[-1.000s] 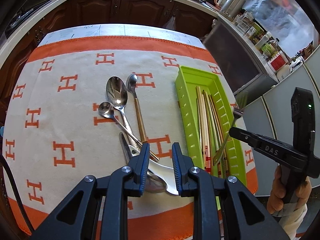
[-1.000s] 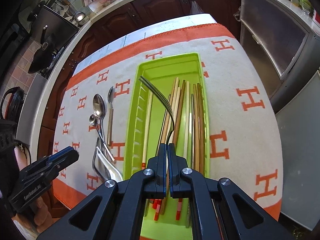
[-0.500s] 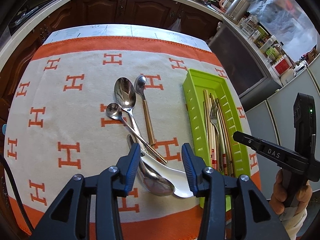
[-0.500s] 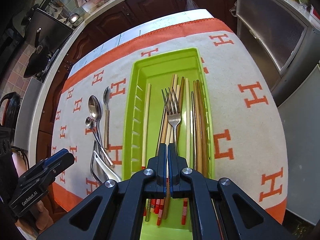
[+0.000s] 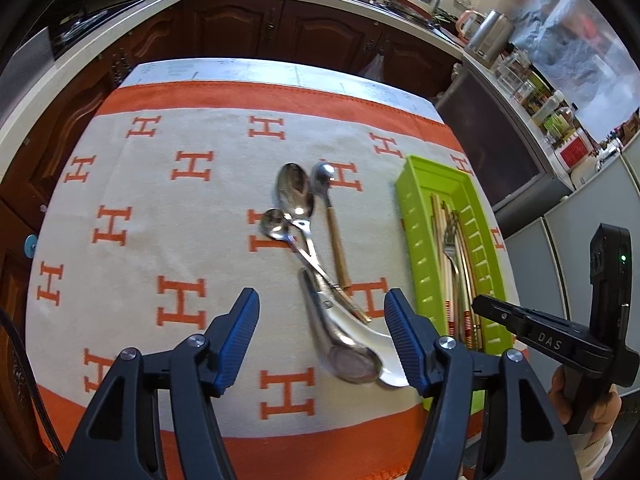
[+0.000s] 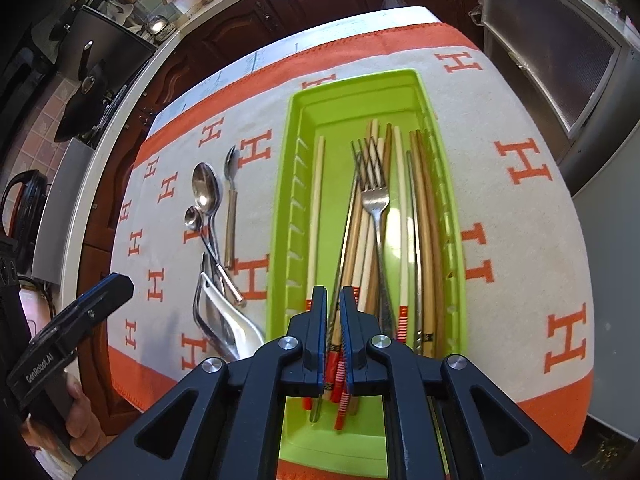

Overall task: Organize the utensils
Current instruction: 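Carry the steel chopstick and the fork into the green tray and open both tools, then lower the left tool onto a silver spoon and close it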

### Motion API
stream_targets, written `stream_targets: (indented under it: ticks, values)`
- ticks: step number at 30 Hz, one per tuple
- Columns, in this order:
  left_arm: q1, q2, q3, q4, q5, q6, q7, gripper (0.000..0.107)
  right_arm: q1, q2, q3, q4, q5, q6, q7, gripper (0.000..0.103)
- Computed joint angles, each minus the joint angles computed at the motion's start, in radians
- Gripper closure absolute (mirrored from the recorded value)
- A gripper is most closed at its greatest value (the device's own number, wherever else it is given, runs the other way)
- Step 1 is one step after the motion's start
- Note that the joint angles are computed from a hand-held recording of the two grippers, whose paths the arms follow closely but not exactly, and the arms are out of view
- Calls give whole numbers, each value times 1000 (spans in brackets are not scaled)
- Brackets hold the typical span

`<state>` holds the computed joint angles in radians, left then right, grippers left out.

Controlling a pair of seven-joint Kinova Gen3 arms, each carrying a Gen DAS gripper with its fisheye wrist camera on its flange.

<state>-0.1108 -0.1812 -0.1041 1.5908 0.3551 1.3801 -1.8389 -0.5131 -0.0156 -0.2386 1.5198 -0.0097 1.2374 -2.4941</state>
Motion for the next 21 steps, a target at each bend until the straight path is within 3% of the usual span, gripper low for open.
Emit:
stream_targets:
  ticks: [11,16,21]
  values:
    - [-65,17,-70,33,6,58,-91,44,-79,61,-34,-102,5,11,51,88]
    - [-64,60,-26,29,20,84,-79,44,-109,78,-24,-129,13,12,33,88]
    - [-33,124,40,15,-14,85,29,44,-107,71,-14,-116,11,7,27,88]
